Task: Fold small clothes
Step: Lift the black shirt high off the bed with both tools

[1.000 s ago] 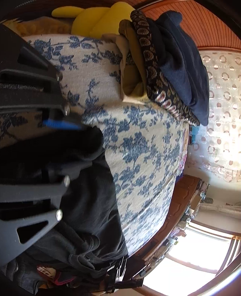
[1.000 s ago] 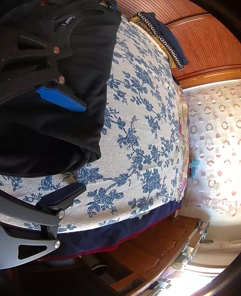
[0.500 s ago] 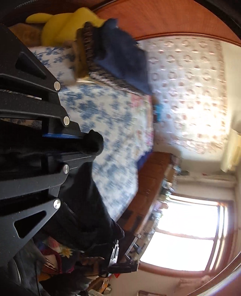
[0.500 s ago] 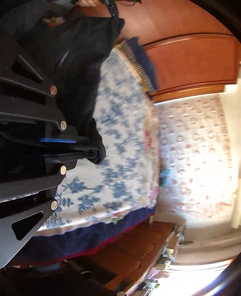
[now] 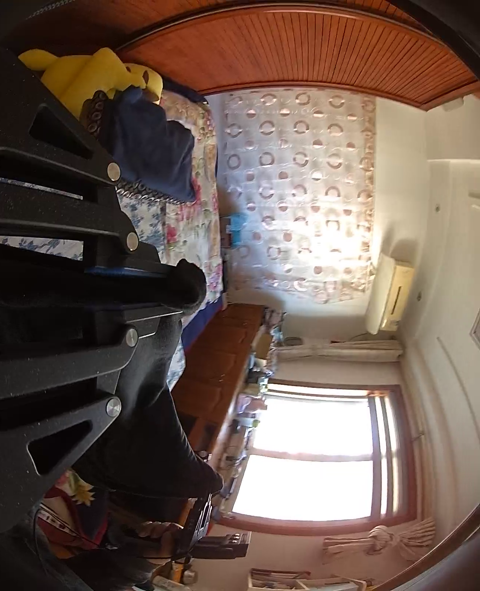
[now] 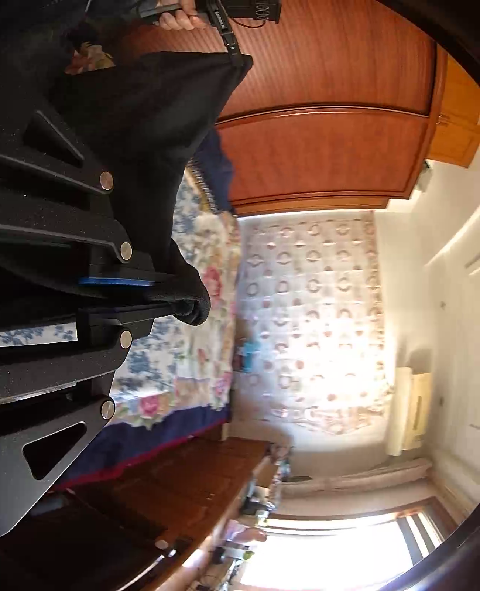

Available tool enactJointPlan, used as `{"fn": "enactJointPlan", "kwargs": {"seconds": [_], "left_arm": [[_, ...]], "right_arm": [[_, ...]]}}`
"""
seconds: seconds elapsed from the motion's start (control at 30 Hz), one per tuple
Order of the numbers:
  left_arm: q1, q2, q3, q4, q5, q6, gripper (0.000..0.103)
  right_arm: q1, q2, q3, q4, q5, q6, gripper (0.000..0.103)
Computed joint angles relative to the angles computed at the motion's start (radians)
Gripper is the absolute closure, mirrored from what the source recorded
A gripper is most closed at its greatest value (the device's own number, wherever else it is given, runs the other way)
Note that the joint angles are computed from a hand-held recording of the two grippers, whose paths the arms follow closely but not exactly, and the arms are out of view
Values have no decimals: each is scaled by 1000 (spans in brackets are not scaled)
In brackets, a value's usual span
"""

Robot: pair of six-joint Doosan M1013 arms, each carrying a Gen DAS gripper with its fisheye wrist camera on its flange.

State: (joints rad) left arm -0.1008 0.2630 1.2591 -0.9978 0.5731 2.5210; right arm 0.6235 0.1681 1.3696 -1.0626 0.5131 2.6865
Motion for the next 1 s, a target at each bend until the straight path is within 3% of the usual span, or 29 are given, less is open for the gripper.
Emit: {"fn": "enactJointPlan", "kwargs": {"seconds": [0.13, 0.43, 0.63, 0.7, 0.83, 1.0], "left_arm": [[4, 2, -9, -12, -15, 3, 91], [21, -18, -19, -181, -48, 149, 91], [24, 4, -95, -164, -63, 124, 91], [21, 31, -144, -111, -69, 68, 91], [-3, 105, -249, 111, -115, -117, 91], [-44, 288, -468, 578, -72, -536, 85]], "right_arm": [[14, -15, 15, -89, -5, 76, 96], [46, -36, 48, -302, 2, 238, 96], [49, -28, 24, -381, 7, 253, 96], [44, -11, 2, -380, 14, 225, 96], [19, 56, -92, -288, 22, 90, 96], [-37, 235, -344, 12, 124, -246, 95]]}}
